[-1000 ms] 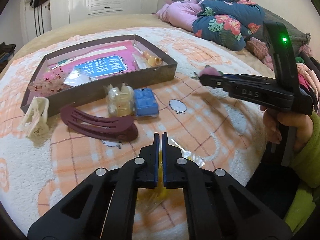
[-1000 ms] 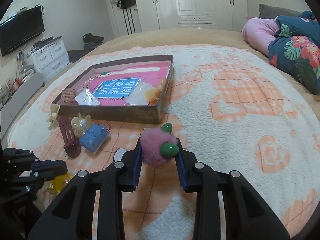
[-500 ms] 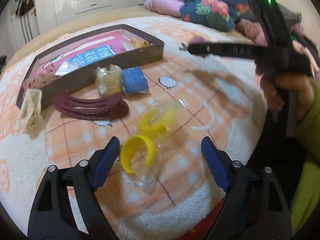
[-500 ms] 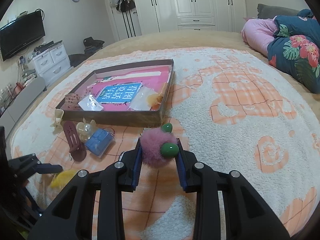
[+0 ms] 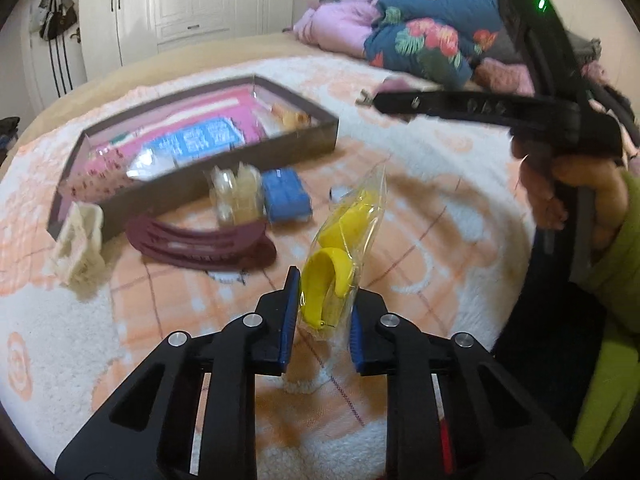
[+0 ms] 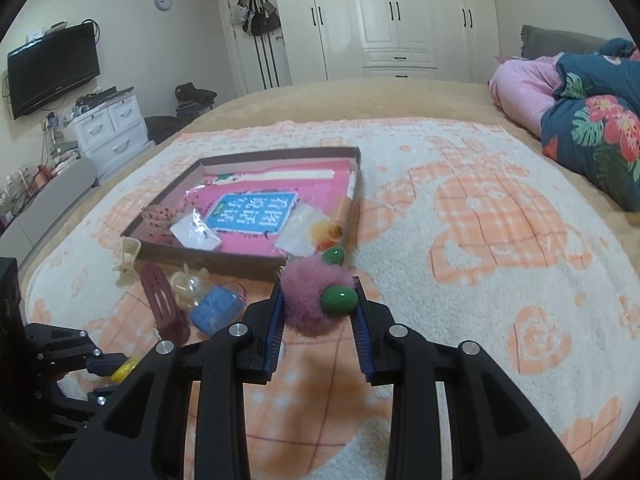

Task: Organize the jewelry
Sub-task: 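Carry the bangles bag over the box with the left tool while the right carries the pompom there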

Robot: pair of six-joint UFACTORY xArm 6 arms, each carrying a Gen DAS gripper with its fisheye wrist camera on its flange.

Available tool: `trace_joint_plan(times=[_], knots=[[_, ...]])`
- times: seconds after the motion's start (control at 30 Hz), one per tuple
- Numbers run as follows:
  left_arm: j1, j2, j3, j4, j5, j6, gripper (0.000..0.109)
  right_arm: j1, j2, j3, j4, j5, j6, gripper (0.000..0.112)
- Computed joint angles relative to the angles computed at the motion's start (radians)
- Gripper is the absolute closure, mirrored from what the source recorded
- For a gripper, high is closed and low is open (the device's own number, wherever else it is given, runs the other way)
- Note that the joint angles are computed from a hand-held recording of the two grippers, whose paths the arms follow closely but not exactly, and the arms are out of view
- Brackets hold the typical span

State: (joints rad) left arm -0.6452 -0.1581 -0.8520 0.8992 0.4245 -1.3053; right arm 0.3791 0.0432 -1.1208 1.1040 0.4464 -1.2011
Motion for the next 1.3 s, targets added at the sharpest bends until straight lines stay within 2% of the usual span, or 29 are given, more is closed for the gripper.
trace_joint_plan(times=[0.2, 0.6, 0.87, 1.3], knots=[[0.057, -0.068, 0.022, 0.066, -0.018, -0.092, 0.094, 0.027, 0.014, -0.037, -0.018, 0.000, 0.004, 0.083], [0.207, -0.153, 0.035, 0.160, 0.042, -0.189, 0.095, 0.104, 0.090, -0.147, -0.066, -0.004, 0.043, 0.083], [0.304, -0.168, 0.047, 0.164, 0.008, -0.205, 0.094, 0.141, 0.152, -0.228, -0.090, -0.009, 0.082, 0.083], [0.440, -0.108, 0.027, 0.131, -0.077, -0.172, 0.094, 0.174, 0.288, -0.363, -0.246, -0.041, 0.232, 0.083]])
